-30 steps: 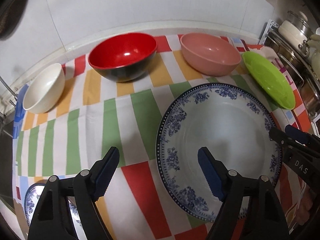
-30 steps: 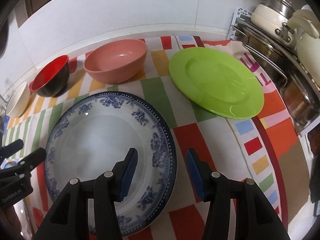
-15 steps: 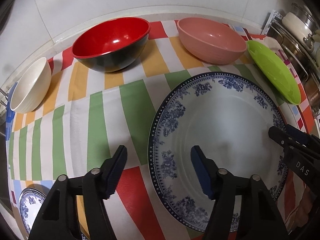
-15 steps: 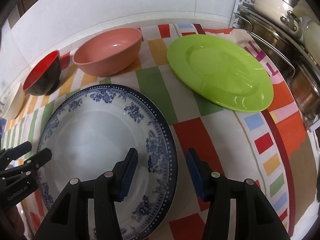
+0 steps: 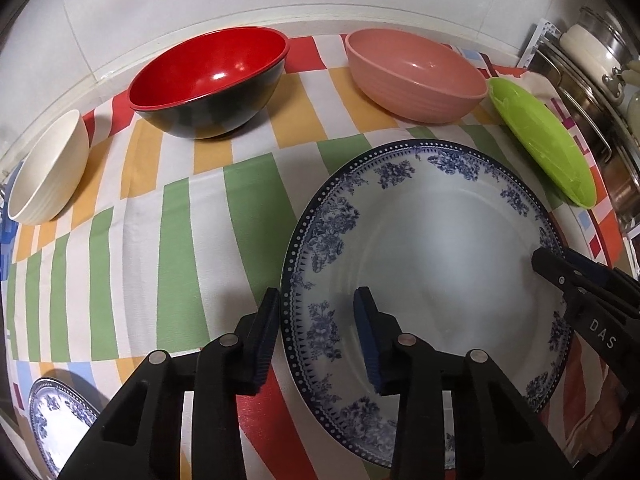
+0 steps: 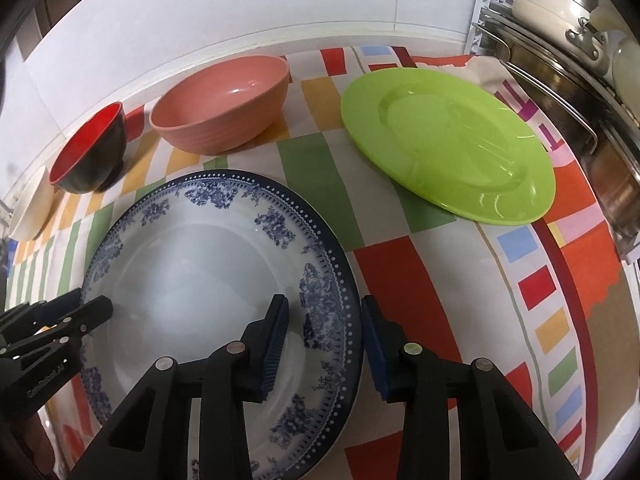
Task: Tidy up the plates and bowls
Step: 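Close the left tool on the second plate's rim while the right tool grips it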
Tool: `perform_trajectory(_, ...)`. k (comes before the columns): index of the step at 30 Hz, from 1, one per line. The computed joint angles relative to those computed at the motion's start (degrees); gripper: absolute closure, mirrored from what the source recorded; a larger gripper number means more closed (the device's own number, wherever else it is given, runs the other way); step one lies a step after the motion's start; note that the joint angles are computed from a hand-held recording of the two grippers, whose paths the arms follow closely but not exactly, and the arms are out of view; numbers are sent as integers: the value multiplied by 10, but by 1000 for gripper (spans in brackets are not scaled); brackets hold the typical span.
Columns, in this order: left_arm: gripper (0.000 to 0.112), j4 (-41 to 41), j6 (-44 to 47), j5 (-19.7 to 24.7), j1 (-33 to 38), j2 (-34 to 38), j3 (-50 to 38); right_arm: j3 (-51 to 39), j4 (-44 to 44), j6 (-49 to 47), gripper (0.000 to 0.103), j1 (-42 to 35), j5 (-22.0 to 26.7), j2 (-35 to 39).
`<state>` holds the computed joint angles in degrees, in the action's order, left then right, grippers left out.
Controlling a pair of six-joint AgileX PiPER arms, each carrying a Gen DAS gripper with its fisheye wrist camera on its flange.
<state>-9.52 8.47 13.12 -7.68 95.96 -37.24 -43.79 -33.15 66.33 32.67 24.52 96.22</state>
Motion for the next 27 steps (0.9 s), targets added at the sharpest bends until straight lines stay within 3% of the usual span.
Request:
perform_trajectory(5,76,22,-33,8,1,-4,-2,1,-5,3,67,5,5,-4)
perform_trajectory(9,77,102,-120,4,-5,-34,15,4,14,-17,68,6,5,-16)
perform_trajectory(15,77,117,-138,7,14,-85,43,3,-8,8,68,38,23,-39)
perform_trajectory(21,77,69,-74,18,65,-146,77,-10,-23,29,68,87,52,-56)
perform_trajectory(27,77,-42,93,50,165,-226,107,-41,-44,65,68,153,91,-58)
